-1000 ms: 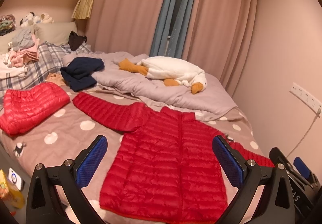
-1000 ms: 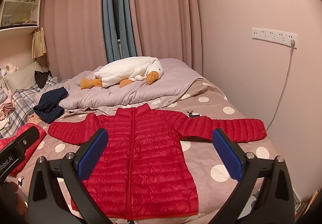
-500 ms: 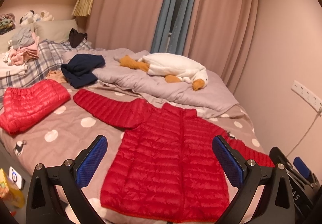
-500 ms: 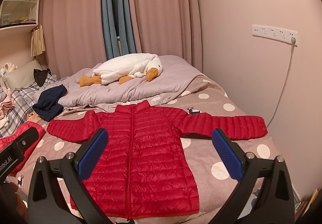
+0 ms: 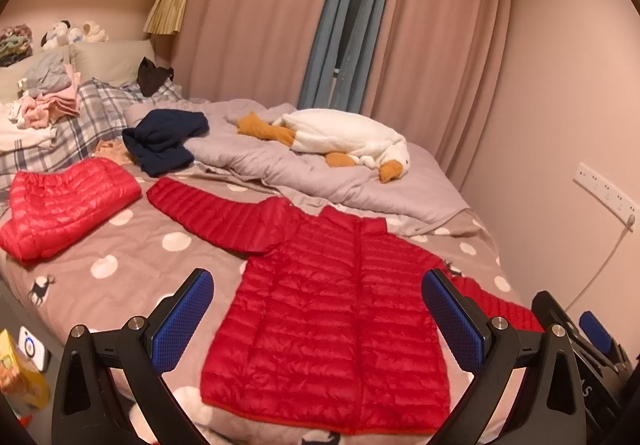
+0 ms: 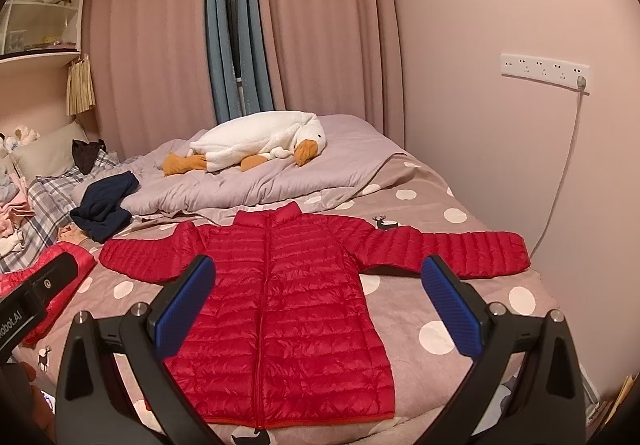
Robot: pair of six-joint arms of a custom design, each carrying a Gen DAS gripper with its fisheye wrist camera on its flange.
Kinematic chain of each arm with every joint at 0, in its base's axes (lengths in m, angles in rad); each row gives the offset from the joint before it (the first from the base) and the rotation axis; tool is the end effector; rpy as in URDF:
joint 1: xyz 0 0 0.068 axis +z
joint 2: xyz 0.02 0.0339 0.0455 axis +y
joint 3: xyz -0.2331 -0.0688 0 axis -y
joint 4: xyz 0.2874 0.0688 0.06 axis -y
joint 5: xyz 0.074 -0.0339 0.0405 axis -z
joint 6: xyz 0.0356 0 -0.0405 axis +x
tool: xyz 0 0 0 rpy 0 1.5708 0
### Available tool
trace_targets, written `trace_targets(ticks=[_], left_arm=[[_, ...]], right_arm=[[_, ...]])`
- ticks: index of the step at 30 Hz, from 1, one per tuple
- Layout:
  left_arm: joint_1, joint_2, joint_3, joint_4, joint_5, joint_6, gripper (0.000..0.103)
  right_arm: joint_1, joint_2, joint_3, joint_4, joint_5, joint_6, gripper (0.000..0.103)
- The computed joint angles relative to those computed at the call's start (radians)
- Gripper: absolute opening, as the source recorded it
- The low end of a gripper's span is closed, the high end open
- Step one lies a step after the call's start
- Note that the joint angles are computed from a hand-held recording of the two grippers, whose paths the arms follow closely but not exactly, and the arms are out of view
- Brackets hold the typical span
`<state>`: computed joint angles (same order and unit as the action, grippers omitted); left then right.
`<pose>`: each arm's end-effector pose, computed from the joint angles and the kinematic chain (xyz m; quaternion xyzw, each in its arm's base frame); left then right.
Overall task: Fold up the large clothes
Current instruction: 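Grasp one sleeve cuff with the left tool while the right tool grasps the other cuff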
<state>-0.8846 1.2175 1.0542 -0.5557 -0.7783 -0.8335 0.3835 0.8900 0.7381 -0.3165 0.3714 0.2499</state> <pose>0.2141 -0.2220 0.2792 -0.1352 0.8463 -0.0638 0.5113 0.2479 0.0861 0.2621 0.0406 0.8418 0.0108 0.5381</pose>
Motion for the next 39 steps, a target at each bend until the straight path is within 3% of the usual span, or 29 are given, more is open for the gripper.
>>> trace_targets(ticks=[5,8,11,13,14,18,21,26,32,39], left_arm=[[0.004,-0.023,-0.025,0.029,-0.003,0.014,0.103],[0.045,-0.042,-0.060,0.085,-0.002,0.020,0.103],[0.143,-0.088,-0.143,0.243,0.036,0.065,0.103],[0.279,-0.115,-0.226,0.421,0.180,0.118,0.103],[0.370,-0.103,-0.254,0.508,0.298,0.131,0.103],[0.677,0.052,-0.227,0.617,0.701,0.081,0.103],[0.801,0.163,-0.202,0.689,0.791,0.073,0.103],[0.945,0.436,-0.041,0.649,0.831,0.095,0.102],[1.040,0.781,0.181,0.702,0.935,0.022,0.098],[1.089,1.239,0.698,0.522,0.922,0.001,0.094]], right_arm=[[-0.024,-0.063,-0.042,0.014,-0.043,-0.003,0.103],[-0.096,-0.068,-0.063,0.070,-0.147,-0.008,0.103],[-0.227,0.004,-0.046,0.117,-0.291,0.003,0.103],[-0.330,0.093,-0.014,0.168,-0.364,0.021,0.103],[-0.386,0.154,0.017,0.184,-0.394,0.040,0.103],[-0.609,0.409,0.152,0.240,-0.577,0.111,0.103],[-0.735,0.593,0.264,0.246,-0.666,0.155,0.102],[-0.864,0.873,0.465,0.205,-0.699,0.183,0.095],[-0.911,1.122,0.671,0.178,-0.701,0.259,0.093],[-0.886,1.299,0.804,0.218,-0.554,0.309,0.093]])
